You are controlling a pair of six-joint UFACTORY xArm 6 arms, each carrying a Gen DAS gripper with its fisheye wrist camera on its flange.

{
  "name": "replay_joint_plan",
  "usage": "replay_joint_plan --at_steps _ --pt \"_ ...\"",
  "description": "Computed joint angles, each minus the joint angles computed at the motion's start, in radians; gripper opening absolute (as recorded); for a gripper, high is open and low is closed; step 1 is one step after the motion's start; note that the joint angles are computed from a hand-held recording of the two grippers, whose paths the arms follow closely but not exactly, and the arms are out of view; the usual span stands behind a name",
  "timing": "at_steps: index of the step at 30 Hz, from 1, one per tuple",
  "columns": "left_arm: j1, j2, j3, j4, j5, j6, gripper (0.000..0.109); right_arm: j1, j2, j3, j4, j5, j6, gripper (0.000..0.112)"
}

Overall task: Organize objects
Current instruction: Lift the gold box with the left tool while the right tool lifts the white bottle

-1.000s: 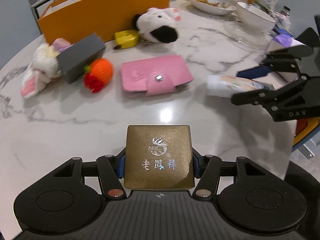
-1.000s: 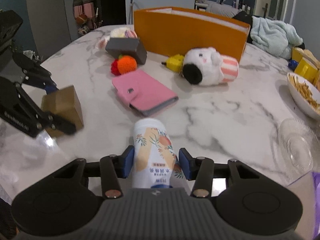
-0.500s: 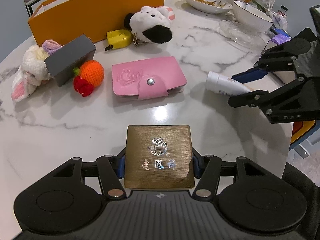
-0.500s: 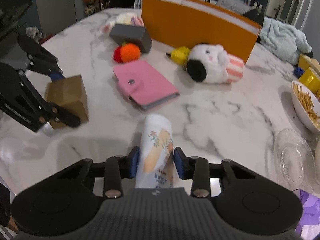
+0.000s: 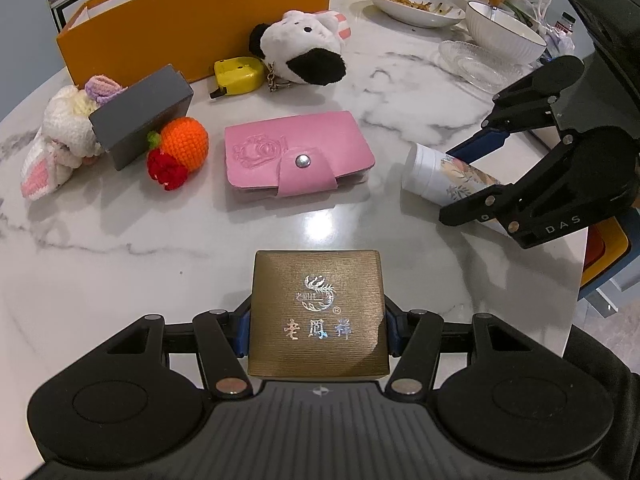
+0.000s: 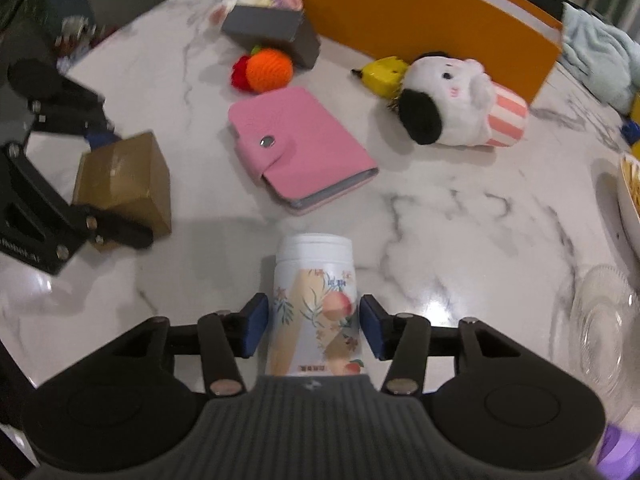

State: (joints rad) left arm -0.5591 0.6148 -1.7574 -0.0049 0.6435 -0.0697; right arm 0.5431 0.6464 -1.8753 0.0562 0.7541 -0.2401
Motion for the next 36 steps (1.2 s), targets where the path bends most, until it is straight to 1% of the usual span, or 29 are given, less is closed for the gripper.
replay_joint_plan --at_steps 2,7,9,19,24,26,31,33,36 --pt "0.0 0.0 0.002 -0.002 0.001 -0.001 0.068 -0.001 0.013 -0.029 0.007 0.028 -0.032 0.048" --pt "0.001 -0.002 0.007 -0.006 -0.003 0.003 0.068 -0.006 0.044 -0.09 0.029 0.076 -0.079 0.047" --pt "0.001 -0.002 0.008 -0.009 -0.007 0.006 0.068 -0.006 0.046 -0.094 0.024 0.077 -0.084 0.047" --pt "-0.002 -0.008 0.006 -0.021 0.004 0.012 0.068 -0.001 -0.029 -0.012 0.072 0.018 -0.124 0.047" --pt "-0.006 -0.023 0.007 -0.011 0.008 0.012 0.068 0.005 -0.065 0.011 0.093 0.01 -0.166 0.047" --pt "-0.006 -0.028 0.007 0.003 0.004 -0.007 0.068 0.007 -0.074 0.016 0.1 0.003 -0.181 0.047" --pt "-0.009 -0.013 -0.041 0.032 0.022 -0.025 0.068 0.006 -0.087 0.014 0.115 -0.011 -0.208 0.047" --pt "-0.013 -0.001 -0.072 0.062 0.029 -0.047 0.068 0.004 -0.086 0.007 0.12 -0.013 -0.217 0.047" --pt "-0.02 0.021 -0.128 0.062 0.048 -0.029 0.068 -0.001 -0.076 -0.017 0.128 -0.015 -0.223 0.047"
